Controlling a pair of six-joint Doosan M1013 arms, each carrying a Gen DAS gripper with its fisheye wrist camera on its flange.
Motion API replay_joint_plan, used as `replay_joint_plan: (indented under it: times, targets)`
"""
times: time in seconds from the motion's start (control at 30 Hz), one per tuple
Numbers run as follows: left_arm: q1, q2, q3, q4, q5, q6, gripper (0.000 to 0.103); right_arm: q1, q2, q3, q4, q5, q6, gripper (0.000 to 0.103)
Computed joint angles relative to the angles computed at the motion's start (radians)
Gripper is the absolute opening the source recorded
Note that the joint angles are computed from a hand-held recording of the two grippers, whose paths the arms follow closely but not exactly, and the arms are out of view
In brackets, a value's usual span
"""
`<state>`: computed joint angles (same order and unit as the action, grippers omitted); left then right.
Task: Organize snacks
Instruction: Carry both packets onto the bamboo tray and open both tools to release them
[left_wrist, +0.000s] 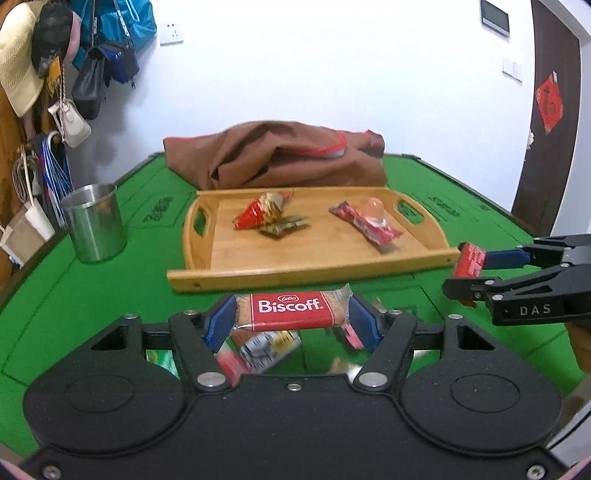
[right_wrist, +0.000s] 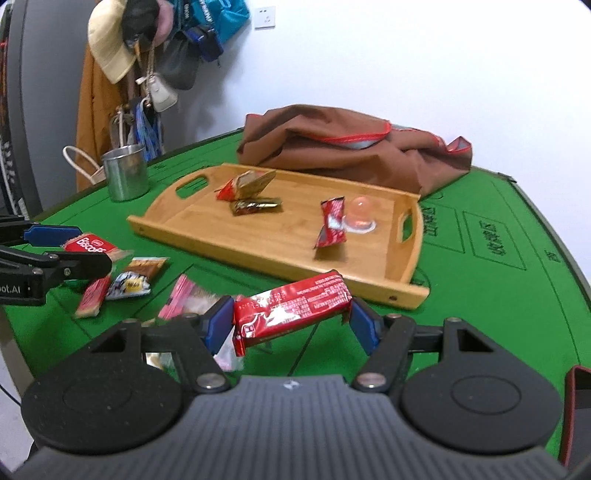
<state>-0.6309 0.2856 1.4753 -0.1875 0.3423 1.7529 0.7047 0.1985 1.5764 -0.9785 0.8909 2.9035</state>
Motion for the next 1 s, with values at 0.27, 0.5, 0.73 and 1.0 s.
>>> replay_joint_plan:
  times: [0.27,0.5,0.73,1.0]
  targets:
    - [0.014,0.048,-0.090,-0.017,0.007,0.002,0.065,-0.036,0.022,-0.057,0.045,0.061,0.018,0.069]
    - [0.016,0.115,-0.203,0.014,0.054,-0.026,0.065,-0.094,0.046,-0.112,0.120,0.080,0.024,0.069]
    - [0.011,0.205,-0.345,0.096,0.153,-0.101,0.065,-0.161,0.084,-0.187,0.243,0.111,-0.043,0.069]
    - [0.020,0.320,-0.528,0.062,0.351,-0.127,0.065,-0.223,0.128,-0.248,0.404,0.120,-0.080,0.069]
